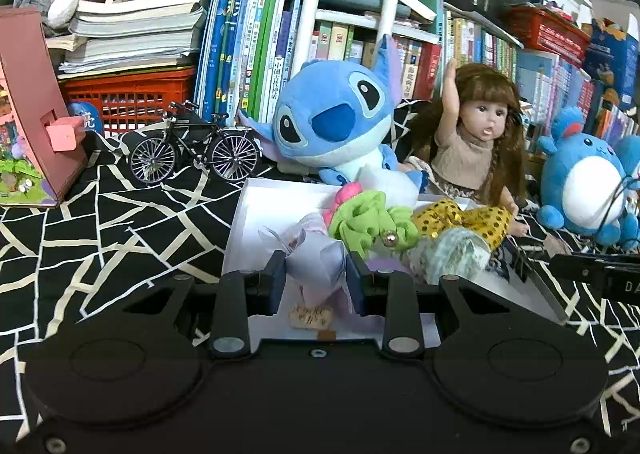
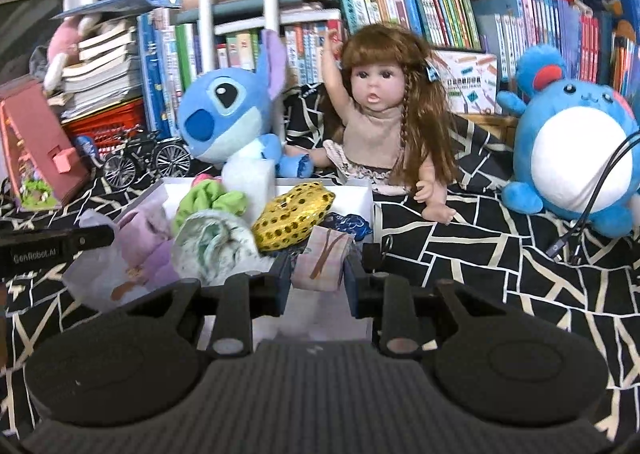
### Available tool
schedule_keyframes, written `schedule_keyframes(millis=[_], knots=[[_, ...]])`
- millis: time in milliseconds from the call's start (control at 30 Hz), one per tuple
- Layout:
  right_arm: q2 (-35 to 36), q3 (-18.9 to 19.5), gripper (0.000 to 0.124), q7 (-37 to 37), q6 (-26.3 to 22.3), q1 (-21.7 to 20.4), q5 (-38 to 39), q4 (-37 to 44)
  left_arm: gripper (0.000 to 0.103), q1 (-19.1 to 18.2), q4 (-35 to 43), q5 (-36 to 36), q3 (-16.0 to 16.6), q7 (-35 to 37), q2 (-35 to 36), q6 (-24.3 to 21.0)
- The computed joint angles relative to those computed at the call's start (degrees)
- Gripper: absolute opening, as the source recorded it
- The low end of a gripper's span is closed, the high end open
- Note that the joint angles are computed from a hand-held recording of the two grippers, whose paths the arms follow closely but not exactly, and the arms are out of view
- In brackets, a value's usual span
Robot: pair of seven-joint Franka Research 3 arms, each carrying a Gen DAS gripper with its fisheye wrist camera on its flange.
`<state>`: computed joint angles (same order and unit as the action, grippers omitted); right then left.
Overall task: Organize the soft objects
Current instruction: 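Lower into the box and open both tools to release the cloth and tag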
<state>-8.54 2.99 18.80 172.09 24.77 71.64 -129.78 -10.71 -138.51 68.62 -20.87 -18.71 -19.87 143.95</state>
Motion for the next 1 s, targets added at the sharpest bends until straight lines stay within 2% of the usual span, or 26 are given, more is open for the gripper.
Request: schedule_keyframes(millis=[100,267,400,800,1000], knots=[[2.1,0.3,0.033,6.0,-1.4,-1.2,-4.6,1.8,0.031,0.4,0.8,0.1,0.7,0.2,1.2,1.3],[4.7,0.7,0.033,16.3,-6.4,-3.5,-12.1,3.9,0.031,0.5,0.4,-0.4,1.3,0.4,1.5,3.0],[5.4,0.8,0.033,20.0,-8.9,-4.7,-15.0,3.9,0.031,0.3,-0.5,-1.0,1.0,0.5,1.1,3.7],[4.9,1.0,0.038,20.0,-10.0,-5.4,-14.8,2.7,0.032,-0.4,-0.3,-2.6,0.7,1.4,2.4,2.8],[4.2,1.0,0.055,18.5,-9.1,-4.9,-13.2,1.8,0.047,-0.8,-0.6,-3.9,0.6,1.8,1.7,2.4]])
